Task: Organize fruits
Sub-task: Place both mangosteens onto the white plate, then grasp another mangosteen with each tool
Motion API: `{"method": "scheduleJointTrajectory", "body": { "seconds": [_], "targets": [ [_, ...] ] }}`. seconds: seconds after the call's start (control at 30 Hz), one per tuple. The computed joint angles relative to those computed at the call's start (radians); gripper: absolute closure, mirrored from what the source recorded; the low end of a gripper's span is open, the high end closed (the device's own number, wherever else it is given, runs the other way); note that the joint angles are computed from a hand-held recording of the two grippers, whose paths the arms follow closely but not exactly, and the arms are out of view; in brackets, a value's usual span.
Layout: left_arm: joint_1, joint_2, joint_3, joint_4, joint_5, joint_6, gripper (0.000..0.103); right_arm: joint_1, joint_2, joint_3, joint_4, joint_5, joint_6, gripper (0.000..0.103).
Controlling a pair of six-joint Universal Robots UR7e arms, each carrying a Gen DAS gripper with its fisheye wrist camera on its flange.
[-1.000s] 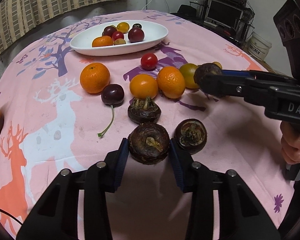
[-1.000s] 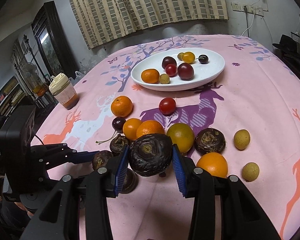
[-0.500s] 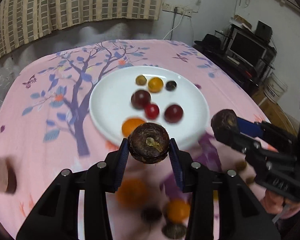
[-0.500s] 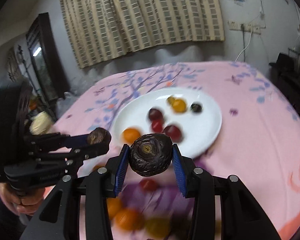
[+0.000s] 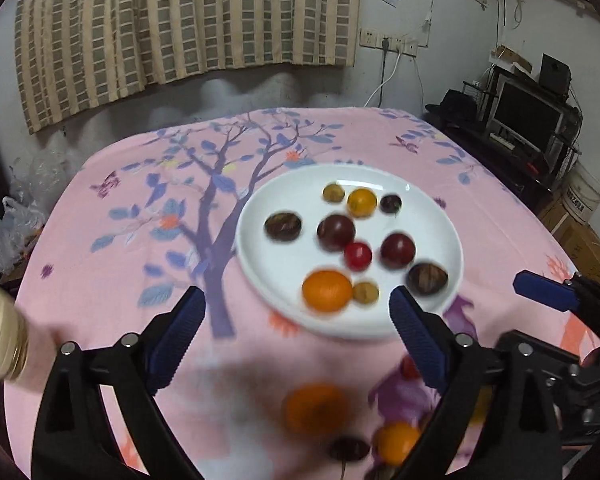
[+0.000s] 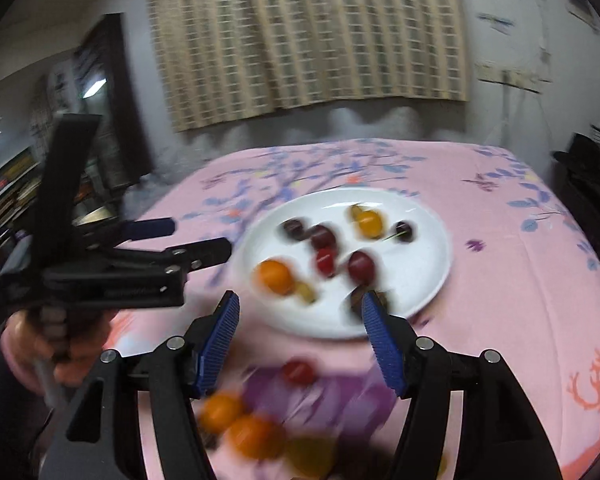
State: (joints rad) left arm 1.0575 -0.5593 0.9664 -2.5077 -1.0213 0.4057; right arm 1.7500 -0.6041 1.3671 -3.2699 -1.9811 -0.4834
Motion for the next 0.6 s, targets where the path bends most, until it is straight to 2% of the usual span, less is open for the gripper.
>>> {"method": "scheduleJointTrajectory", "body": {
  "seconds": [0.07,0.2,0.27,0.3,0.37,0.5,0.6],
  "targets": [
    [0.0,-0.079,0.128,-0.041,0.003,-0.01,0.012,0.013,-0.029,0.066,0.022,0.02,-0.012,0.032],
    [0.009,-0.215,0.369,-0.167,0.003,-0.062,0.012,0.028,-0.043,0.168,0.039,0.023,-0.042,0.032],
    [0.021,-0.253,0.466,-0.267,0.013,-0.085,0.012,0.026,-0.035,0.187,0.094,-0.002,-0.033,0.032],
    [0.029,-0.26,0.49,-0.282,0.024,-0.115,0.012,0.027,-0.03,0.188,0.122,-0.023,-0.025,0.032],
    [0.034,-0.261,0.487,-0.222,0.056,-0.162,0.012,0.023,-0.016,0.186,0.171,-0.061,0.001,0.032],
    [0.04,-0.268,0.488,-0.222,0.031,-0.183,0.012,0.027,-0.014,0.184,0.189,-0.068,-0.001,0.032],
    [0.043,-0.272,0.487,-0.207,0.017,-0.194,0.012,0.023,-0.013,0.176,0.211,-0.082,0.019,0.041]
  ]
}}
